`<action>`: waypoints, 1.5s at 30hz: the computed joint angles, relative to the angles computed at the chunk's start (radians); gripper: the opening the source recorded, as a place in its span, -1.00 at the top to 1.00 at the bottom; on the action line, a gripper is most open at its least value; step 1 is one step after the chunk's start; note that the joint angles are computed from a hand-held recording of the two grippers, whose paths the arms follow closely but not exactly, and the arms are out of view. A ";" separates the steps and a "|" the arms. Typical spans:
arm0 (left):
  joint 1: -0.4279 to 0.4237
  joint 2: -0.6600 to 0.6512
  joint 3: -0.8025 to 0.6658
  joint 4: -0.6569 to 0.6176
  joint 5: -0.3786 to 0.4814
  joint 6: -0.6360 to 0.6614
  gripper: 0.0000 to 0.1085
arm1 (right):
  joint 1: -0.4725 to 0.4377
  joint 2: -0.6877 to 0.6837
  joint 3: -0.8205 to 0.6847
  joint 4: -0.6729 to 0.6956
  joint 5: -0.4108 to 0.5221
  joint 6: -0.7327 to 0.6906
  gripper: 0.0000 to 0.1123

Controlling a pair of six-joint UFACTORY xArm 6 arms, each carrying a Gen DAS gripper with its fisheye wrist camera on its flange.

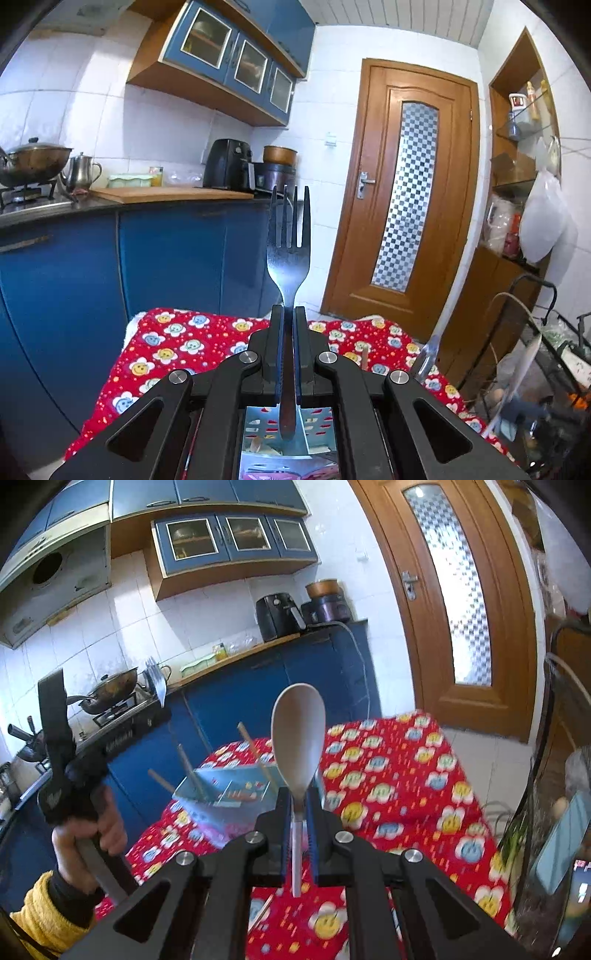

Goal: Organize utensils
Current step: 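Lift the fork and wooden spoon and carry them over the caddy, then open both tools to drop the fork and wooden spoon into the caddy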

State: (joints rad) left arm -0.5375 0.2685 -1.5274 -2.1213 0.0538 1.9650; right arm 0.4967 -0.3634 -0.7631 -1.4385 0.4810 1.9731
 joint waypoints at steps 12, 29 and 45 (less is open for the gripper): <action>0.011 0.046 -0.030 -0.186 0.017 0.214 0.93 | -0.059 0.148 -0.165 -0.082 0.021 -0.013 0.83; -0.001 0.084 0.002 0.156 0.045 -0.134 0.92 | -0.099 0.329 -0.265 -0.044 -0.088 -0.090 0.82; -0.010 -0.051 0.138 0.196 0.065 -0.160 0.69 | -0.074 0.227 -0.187 -0.166 -0.095 0.088 0.55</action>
State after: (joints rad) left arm -0.5477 0.2174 -1.3894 -1.9251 0.1186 1.8048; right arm 0.4228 -0.1360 -0.9496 -1.6041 0.3862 2.0608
